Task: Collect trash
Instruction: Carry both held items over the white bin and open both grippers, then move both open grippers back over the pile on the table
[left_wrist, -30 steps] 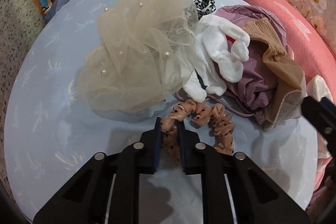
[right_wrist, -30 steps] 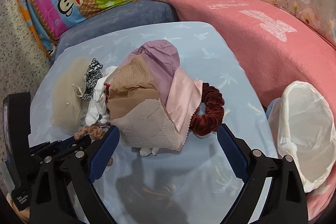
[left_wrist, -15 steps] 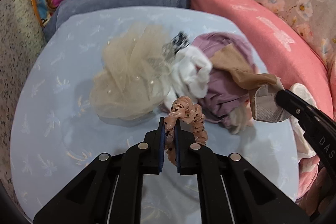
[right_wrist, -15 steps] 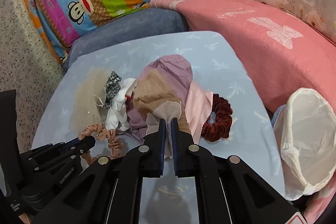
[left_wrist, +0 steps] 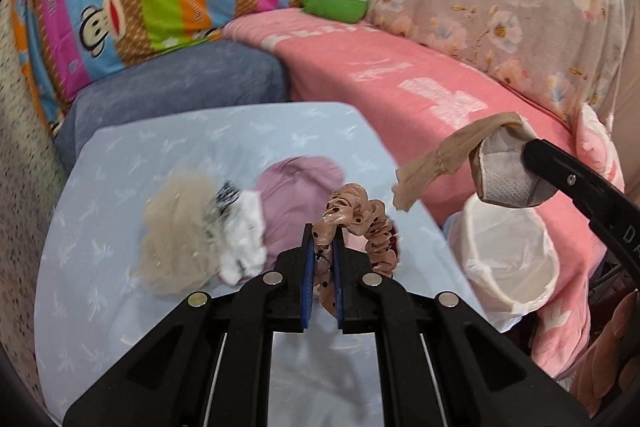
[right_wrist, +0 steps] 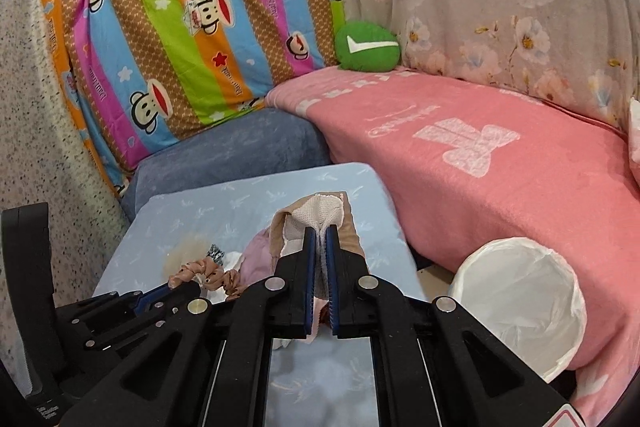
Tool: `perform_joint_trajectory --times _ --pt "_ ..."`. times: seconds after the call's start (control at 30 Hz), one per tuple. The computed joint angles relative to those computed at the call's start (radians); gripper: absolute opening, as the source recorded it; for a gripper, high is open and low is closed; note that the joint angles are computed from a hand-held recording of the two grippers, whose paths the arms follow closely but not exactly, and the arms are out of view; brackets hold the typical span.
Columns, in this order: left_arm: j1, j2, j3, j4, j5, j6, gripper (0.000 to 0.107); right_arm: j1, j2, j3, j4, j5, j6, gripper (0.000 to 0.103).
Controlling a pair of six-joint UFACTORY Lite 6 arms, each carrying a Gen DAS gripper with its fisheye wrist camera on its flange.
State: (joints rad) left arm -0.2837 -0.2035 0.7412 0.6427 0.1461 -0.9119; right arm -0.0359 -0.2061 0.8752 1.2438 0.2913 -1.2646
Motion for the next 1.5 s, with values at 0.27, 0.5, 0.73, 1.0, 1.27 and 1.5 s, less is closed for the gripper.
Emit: perform_joint_trajectory --times 0.27,0.5,0.73,1.0,1.27,1.5 --pt "-0.203 0.127 0.204 0.271 0.060 -0.297 0.008 -0.324 0.010 0.093 0.041 0.169 -0.101 0.005" --pt "-0.332 0.323 0.428 0.293 0.092 -0.308 0.008 -0.532 0.123 0.181 0.075 0.262 -0.179 0.006" --pt "-0.412 0.518 0.654 0.215 0.122 -0.213 0.009 -0.646 0.275 0.290 0.085 0.293 -0.198 0.006" --pt "-0.417 0.693 0.855 -0.085 0.123 0.101 0.045 -0.696 0.383 0.378 0.077 0.280 -0.177 0.018" --pt "-0.421 0.683 0.840 0.094 0.132 -0.076 0.073 -0.708 0.332 0.320 0.125 0.285 -0.223 0.041" --pt "-0.399 0.628 0.774 0.164 0.133 -0.162 0.073 -0.674 0.257 0.252 0.124 0.279 -0.223 0.046"
